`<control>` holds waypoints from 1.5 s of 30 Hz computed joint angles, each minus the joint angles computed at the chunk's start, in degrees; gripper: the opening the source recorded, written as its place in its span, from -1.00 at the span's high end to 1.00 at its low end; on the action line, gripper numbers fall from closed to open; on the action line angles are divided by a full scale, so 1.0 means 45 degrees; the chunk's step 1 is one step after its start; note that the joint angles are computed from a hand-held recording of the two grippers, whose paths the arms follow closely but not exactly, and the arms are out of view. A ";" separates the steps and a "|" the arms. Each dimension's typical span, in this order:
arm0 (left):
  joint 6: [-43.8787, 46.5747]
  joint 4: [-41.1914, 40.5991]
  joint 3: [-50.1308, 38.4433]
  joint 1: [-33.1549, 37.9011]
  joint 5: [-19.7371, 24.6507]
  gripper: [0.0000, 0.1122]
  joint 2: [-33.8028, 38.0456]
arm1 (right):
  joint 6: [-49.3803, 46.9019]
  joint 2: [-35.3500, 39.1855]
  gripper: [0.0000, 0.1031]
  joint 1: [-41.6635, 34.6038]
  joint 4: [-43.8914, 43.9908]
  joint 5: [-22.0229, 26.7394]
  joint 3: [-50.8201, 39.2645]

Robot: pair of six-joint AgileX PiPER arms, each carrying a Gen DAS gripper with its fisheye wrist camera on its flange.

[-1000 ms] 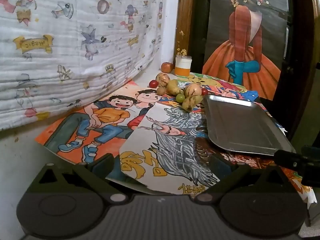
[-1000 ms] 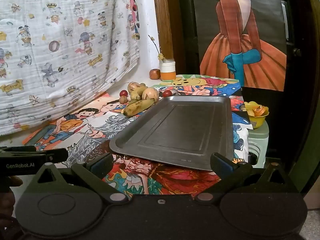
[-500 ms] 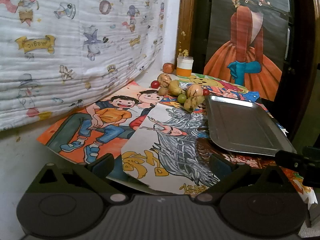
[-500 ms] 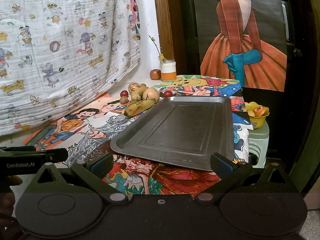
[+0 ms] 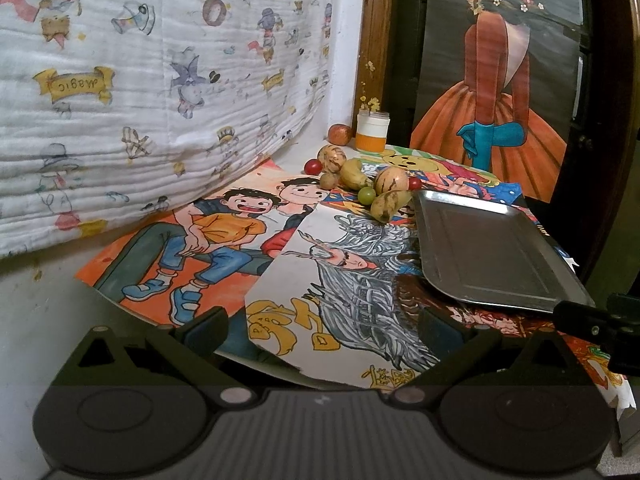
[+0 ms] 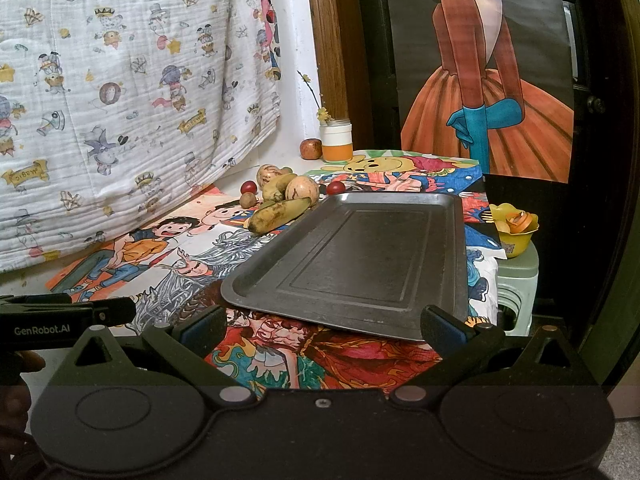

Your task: Organize fruits

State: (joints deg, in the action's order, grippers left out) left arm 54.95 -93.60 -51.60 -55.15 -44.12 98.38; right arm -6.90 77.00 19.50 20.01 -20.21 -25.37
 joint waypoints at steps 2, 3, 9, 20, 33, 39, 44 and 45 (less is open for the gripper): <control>0.0004 -0.0001 -0.0002 0.0004 0.0004 -0.83 -0.0003 | 0.0000 0.0000 -0.99 0.0000 0.0000 0.0000 0.0000; 0.0003 0.0007 0.0009 0.0007 0.0010 -0.83 -0.0013 | 0.0016 0.0001 -0.99 0.0001 -0.0011 0.0002 0.0003; 0.0048 -0.0036 0.0001 0.0011 -0.0020 -0.83 -0.0011 | 0.0073 -0.0003 -0.99 -0.0011 -0.0073 -0.0013 0.0021; 0.0031 -0.0029 0.0032 0.0028 -0.0027 -0.83 -0.0020 | 0.0137 -0.0021 -0.99 -0.0031 -0.0139 -0.0022 0.0047; 0.0051 -0.0025 0.0030 0.0044 0.0001 -0.83 -0.0030 | 0.0257 0.0012 -0.99 -0.0050 -0.0256 -0.0060 0.0064; 0.0072 -0.0034 0.0018 0.0053 0.0015 -0.83 -0.0031 | 0.0259 0.0009 -0.99 -0.0039 -0.0251 -0.0065 0.0078; 0.0087 -0.0041 0.0023 0.0060 0.0022 -0.83 -0.0036 | 0.0630 0.0010 -0.99 -0.0266 -0.0779 0.0230 0.0009; 0.0120 -0.0081 0.0028 0.0058 0.0009 -0.83 -0.0039 | 0.0331 0.0108 -0.99 -0.0071 -0.0385 0.0344 -0.0140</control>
State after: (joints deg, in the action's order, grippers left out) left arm 55.50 -93.96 -51.47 -54.89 -44.09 98.20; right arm -5.41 77.49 19.18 18.28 -18.67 -26.00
